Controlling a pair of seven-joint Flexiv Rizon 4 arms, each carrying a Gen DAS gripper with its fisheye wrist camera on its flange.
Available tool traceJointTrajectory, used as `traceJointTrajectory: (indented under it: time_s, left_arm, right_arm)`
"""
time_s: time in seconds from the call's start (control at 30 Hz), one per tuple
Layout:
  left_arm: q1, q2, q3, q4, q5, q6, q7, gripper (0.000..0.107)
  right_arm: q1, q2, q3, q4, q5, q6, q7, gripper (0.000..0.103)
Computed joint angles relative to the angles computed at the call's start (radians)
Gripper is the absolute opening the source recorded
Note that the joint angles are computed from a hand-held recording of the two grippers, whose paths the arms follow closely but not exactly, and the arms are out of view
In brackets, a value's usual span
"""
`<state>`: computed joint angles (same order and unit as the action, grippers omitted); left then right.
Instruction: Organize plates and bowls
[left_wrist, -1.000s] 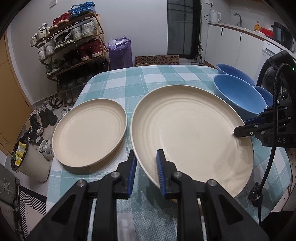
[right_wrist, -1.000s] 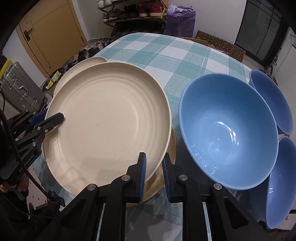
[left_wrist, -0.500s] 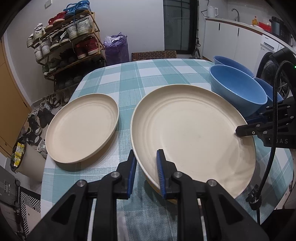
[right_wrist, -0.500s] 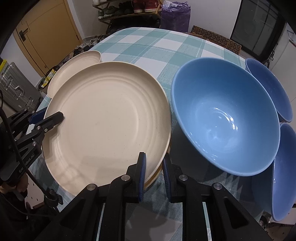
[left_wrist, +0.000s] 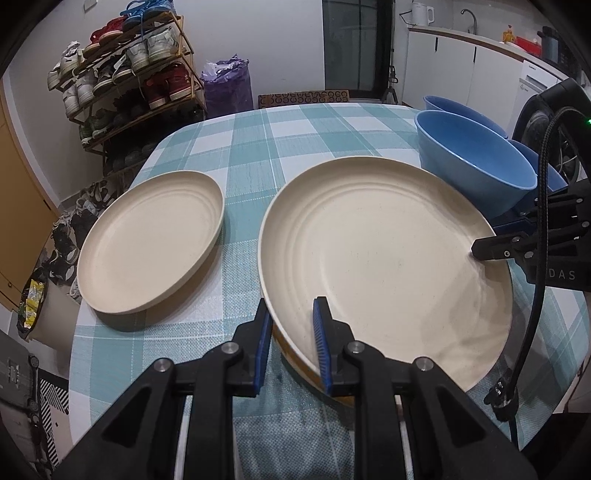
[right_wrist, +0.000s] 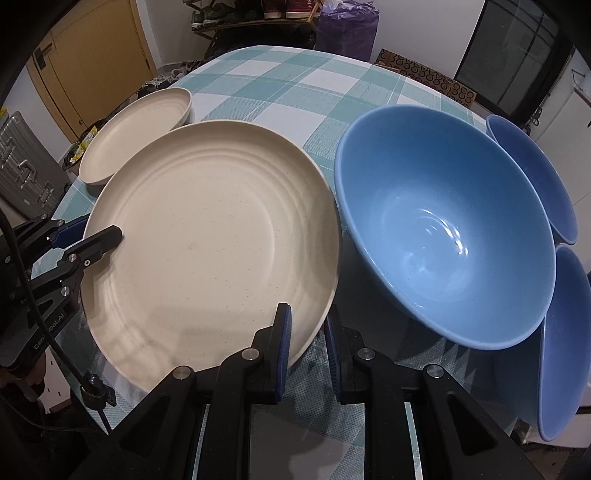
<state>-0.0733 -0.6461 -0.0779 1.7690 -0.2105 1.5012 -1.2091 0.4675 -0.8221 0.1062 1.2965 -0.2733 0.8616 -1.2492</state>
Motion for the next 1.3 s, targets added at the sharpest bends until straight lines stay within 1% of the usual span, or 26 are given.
traceJointTrajectory:
  time_s: [0.33, 0.67, 0.7, 0.77, 0.9, 1.07, 1.13, 1.3]
  left_arm:
    - [-0.023, -0.007, 0.027, -0.005, 0.019, 0.005, -0.012, 0.020]
    - [-0.029, -0.002, 0.038, 0.000, 0.034, 0.003, -0.013, 0.021]
    - [-0.030, -0.002, 0.040, 0.001, 0.035, 0.003, -0.014, 0.022]
    - [-0.050, -0.003, 0.067, -0.006, 0.042, -0.007, -0.026, 0.023]
    - [-0.047, -0.005, 0.066, -0.006, 0.048, -0.015, -0.030, 0.024]
    - [-0.065, -0.011, 0.091, -0.016, 0.066, -0.022, -0.042, 0.025]
    - [-0.065, -0.012, 0.091, -0.018, 0.071, -0.024, -0.042, 0.026]
    - [-0.052, -0.013, 0.073, -0.018, 0.069, -0.034, -0.034, 0.033]
  right_arm:
    - [0.011, -0.013, -0.010, -0.007, -0.018, -0.015, 0.002, 0.019]
    - [0.013, -0.011, -0.013, -0.005, -0.027, -0.024, -0.003, 0.020]
    - [0.015, -0.010, -0.015, -0.003, -0.031, -0.024, -0.003, 0.020]
    - [0.017, -0.010, -0.018, 0.000, -0.036, -0.022, -0.004, 0.020]
    - [0.017, -0.008, -0.019, 0.003, -0.041, -0.020, -0.004, 0.020]
    - [0.017, -0.009, -0.020, 0.003, -0.046, -0.020, -0.007, 0.020]
    - [0.017, -0.009, -0.019, 0.003, -0.046, -0.021, -0.007, 0.021]
    - [0.015, -0.011, -0.016, -0.001, -0.041, -0.022, -0.010, 0.022]
